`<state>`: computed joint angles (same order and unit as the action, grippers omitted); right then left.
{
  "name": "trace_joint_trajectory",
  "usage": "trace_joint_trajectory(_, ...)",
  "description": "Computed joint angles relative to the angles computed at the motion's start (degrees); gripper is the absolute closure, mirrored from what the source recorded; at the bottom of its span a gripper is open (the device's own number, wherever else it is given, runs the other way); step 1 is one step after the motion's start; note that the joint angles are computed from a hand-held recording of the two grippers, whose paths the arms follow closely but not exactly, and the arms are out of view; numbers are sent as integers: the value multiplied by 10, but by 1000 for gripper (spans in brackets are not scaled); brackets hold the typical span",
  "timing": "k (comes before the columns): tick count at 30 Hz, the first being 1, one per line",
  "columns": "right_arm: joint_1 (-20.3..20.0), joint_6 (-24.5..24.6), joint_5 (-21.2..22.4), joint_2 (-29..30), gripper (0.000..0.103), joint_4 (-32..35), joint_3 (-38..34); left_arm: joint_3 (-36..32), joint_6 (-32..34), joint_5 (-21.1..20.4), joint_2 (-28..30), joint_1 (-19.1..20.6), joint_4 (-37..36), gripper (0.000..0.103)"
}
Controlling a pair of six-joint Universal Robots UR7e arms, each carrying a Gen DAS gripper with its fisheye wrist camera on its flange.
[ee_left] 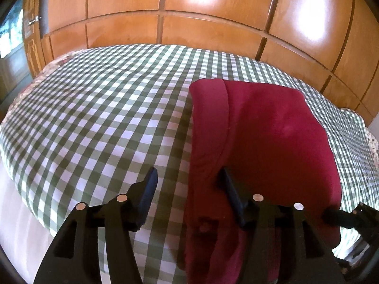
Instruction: Fold small clothes
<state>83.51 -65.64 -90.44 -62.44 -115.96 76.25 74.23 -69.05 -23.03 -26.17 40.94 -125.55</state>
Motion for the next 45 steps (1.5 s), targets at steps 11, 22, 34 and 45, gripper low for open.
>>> trace_joint_trajectory(11, -19, 183, 77, 109, 13, 134, -227, 26, 68, -3, -1, 2, -99, 44)
trace_joint_trajectory(22, -25, 269, 75, 244, 13, 282, -433, 79, 182, -53, -17, 10, -266, 44)
trace_joint_trajectory(34, -6, 248, 62, 233, 52, 235, -368, 139, 269, -150, -26, 28, -483, 55)
trace_joint_trajectory(45, -22, 206, 117, 141, 61, 111, -311, -71, 408, -260, 74, 39, -411, 63)
